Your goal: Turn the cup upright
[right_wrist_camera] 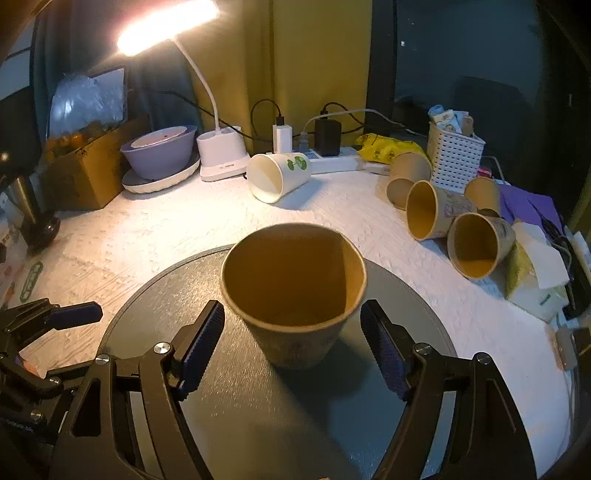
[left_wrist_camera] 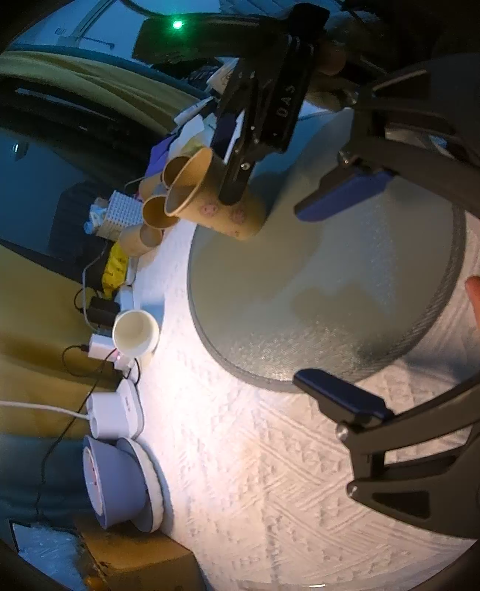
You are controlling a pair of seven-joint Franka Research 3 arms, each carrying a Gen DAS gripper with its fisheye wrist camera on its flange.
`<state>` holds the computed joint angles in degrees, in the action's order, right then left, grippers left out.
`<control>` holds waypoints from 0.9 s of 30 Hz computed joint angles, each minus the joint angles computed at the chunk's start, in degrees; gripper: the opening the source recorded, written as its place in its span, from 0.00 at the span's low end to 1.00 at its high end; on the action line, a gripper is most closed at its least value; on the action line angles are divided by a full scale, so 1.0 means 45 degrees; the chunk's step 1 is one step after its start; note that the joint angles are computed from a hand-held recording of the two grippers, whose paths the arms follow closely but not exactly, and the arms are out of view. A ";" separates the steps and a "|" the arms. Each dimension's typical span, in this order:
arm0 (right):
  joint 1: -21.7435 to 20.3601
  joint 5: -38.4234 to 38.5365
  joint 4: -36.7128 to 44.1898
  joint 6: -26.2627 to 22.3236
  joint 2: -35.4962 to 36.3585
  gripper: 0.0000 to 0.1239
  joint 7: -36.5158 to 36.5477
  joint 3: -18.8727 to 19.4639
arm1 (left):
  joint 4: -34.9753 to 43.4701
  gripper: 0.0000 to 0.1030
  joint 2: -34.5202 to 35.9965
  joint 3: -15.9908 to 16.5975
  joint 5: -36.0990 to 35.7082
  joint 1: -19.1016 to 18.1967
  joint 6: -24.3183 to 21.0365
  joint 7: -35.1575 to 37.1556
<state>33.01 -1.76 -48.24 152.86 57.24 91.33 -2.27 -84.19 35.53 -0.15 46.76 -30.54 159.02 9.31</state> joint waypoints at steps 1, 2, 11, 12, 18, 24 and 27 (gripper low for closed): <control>0.0047 -0.0029 -0.0579 0.0273 -0.0324 0.64 0.0084 -0.0060 | -0.0016 0.81 -0.0032 0.0025 0.0045 -0.0061 -0.0063 -0.0023; 0.0114 -0.0077 -0.1267 0.0568 -0.0718 0.64 0.0217 -0.0152 | -0.0058 0.81 -0.0082 0.0068 0.0127 -0.0142 -0.0123 -0.0104; 0.0577 -0.0579 -0.5113 0.2302 -0.2953 0.64 0.1277 -0.0765 | -0.0599 0.81 -0.0680 0.0161 0.1430 -0.0606 -0.0571 -0.1209; 0.0651 -0.0653 -0.5477 0.2483 -0.3164 0.64 0.1397 -0.0849 | -0.0631 0.81 -0.0729 0.0123 0.1559 -0.0628 -0.0665 -0.1305; 0.1091 -0.1055 -0.7614 0.3554 -0.4445 0.64 0.2084 -0.1345 | -0.0748 0.81 -0.0985 -0.0158 0.2266 -0.0746 -0.1282 -0.1710; 0.1687 -0.1469 -0.9369 0.4281 -0.5563 0.64 0.2827 -0.1940 | -0.0756 0.81 -0.1188 -0.0411 0.2934 -0.0904 -0.1976 -0.1956; 0.2137 -0.1790 -1.0166 0.4716 -0.6089 0.64 0.3292 -0.2396 | -0.0701 0.81 -0.1287 -0.0510 0.3395 -0.1053 -0.2357 -0.2011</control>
<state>42.63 -9.82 -93.99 174.09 29.84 106.14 -13.05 -87.34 29.74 -2.45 62.04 -35.28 148.42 0.26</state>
